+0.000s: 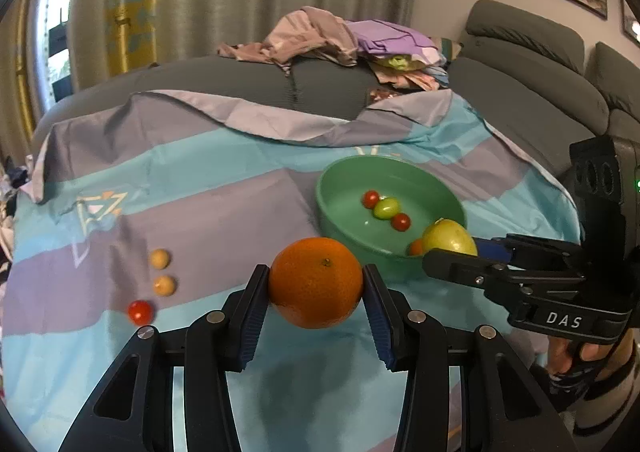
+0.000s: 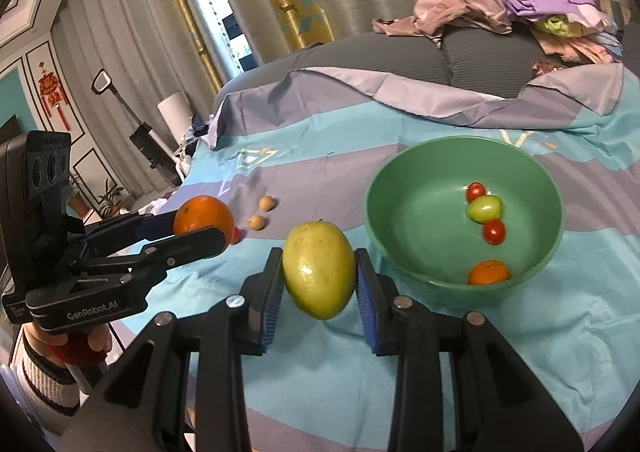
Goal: Organize fruits
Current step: 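Carry the orange with left tool while right tool carries the mango over the green bowl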
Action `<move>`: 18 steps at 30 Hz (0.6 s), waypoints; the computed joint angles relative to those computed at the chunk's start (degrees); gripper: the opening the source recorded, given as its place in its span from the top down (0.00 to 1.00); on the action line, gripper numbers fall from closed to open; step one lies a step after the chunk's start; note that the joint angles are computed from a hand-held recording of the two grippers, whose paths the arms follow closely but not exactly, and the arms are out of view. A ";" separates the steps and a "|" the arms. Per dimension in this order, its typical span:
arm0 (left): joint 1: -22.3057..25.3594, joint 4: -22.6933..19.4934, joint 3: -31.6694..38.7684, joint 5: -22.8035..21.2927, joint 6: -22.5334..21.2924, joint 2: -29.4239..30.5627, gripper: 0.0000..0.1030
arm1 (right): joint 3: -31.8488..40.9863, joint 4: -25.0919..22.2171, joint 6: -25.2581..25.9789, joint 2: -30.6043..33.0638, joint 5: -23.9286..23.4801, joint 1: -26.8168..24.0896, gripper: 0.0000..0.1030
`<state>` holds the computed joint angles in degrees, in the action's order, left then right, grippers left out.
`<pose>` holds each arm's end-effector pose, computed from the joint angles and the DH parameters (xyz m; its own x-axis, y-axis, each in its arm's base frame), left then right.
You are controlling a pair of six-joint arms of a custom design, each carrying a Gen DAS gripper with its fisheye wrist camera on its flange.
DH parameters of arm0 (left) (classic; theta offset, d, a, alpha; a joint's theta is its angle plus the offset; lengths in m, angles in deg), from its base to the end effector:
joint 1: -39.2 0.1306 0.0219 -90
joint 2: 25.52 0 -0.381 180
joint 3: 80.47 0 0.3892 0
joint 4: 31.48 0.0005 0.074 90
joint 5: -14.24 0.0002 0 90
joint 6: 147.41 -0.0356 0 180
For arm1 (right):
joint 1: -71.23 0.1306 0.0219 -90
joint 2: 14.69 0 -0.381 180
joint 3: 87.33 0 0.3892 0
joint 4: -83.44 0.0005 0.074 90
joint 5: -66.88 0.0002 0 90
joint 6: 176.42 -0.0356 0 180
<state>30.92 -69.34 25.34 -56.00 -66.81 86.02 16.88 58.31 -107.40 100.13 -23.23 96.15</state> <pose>0.6184 -0.1027 0.3719 -0.6114 0.2443 -0.7526 0.4842 0.8678 -0.1117 0.5926 0.2748 0.3406 -0.6460 0.0947 -0.7575 -0.2051 0.9343 0.2917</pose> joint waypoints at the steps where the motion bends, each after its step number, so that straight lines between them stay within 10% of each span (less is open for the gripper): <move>1: -0.16 -0.35 0.57 0.16 -0.01 0.38 0.55 | -0.17 0.12 -0.12 -0.01 0.03 -0.28 0.66; 18: -3.62 -3.82 10.49 0.57 -1.72 7.76 0.55 | -1.40 2.99 -1.56 0.27 1.10 -3.25 0.66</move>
